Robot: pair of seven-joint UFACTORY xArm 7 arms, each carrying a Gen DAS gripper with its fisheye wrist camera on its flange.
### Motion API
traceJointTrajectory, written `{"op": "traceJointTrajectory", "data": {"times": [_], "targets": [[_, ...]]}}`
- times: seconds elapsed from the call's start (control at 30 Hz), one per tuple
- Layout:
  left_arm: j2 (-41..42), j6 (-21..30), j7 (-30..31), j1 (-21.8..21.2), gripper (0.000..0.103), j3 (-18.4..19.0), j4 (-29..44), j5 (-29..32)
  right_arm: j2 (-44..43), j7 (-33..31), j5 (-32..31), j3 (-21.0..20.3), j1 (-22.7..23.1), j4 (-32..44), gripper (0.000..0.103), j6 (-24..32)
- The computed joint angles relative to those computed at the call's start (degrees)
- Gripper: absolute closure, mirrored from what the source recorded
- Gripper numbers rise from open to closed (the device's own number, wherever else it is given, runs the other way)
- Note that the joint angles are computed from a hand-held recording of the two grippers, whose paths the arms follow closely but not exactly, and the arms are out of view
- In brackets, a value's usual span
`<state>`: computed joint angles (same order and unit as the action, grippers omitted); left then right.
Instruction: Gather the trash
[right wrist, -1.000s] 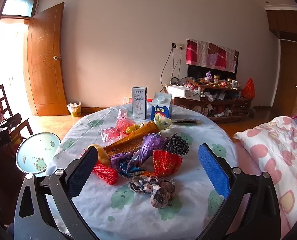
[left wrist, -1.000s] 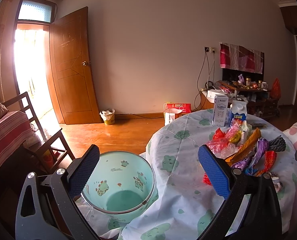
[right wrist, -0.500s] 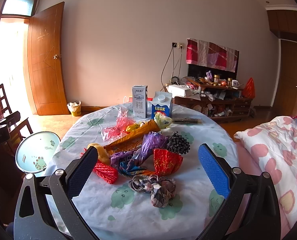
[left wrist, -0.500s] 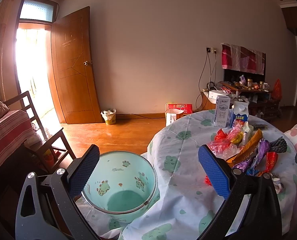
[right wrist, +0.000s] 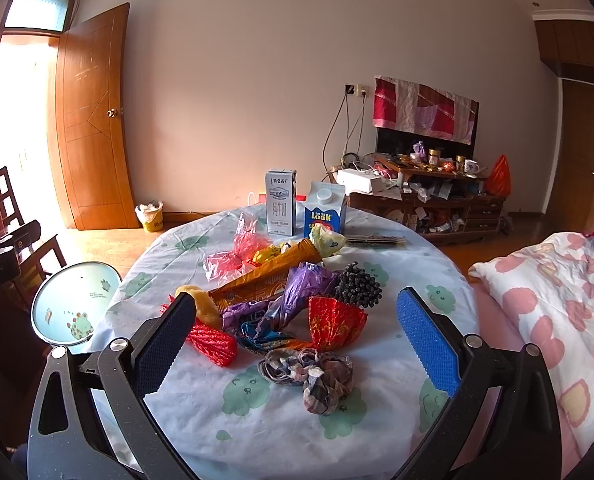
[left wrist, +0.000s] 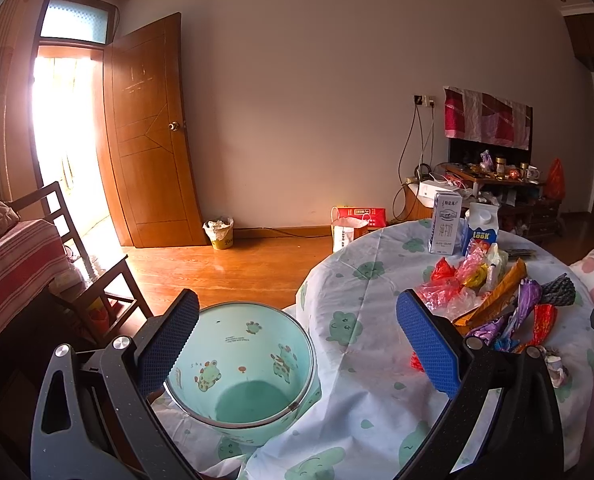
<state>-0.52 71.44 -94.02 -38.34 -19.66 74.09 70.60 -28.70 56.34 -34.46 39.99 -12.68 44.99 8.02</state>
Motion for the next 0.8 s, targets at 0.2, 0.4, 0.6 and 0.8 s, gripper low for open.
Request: {"op": "traceJointTrajectory", "data": {"times": [0.2, 0.4, 0.6, 0.8], "targets": [[0.0, -0.1, -0.1, 0.0, 0.006, 0.0, -0.1, 0.0, -0.1, 0.1, -0.1, -0.1, 0.2, -0.1, 0.005, 0.1], [0.0, -0.1, -0.1, 0.0, 0.006, 0.0, -0.1, 0.1, -0.1, 0.1, -0.1, -0.1, 0.2, -0.1, 0.005, 0.0], [-0.1, 0.0, 0.0, 0.0, 0.006, 0.0, -0.1, 0.0, 0.0, 0.2, -0.1, 0.0, 0.1, 0.0, 0.005, 0.1], [-0.5, 0.0, -0.1, 0.3, 0.006, 0.0, -0.5, -0.1, 0.1, 0.3, -0.4, 0.1, 0.1, -0.1, 0.005, 0.0]]}}
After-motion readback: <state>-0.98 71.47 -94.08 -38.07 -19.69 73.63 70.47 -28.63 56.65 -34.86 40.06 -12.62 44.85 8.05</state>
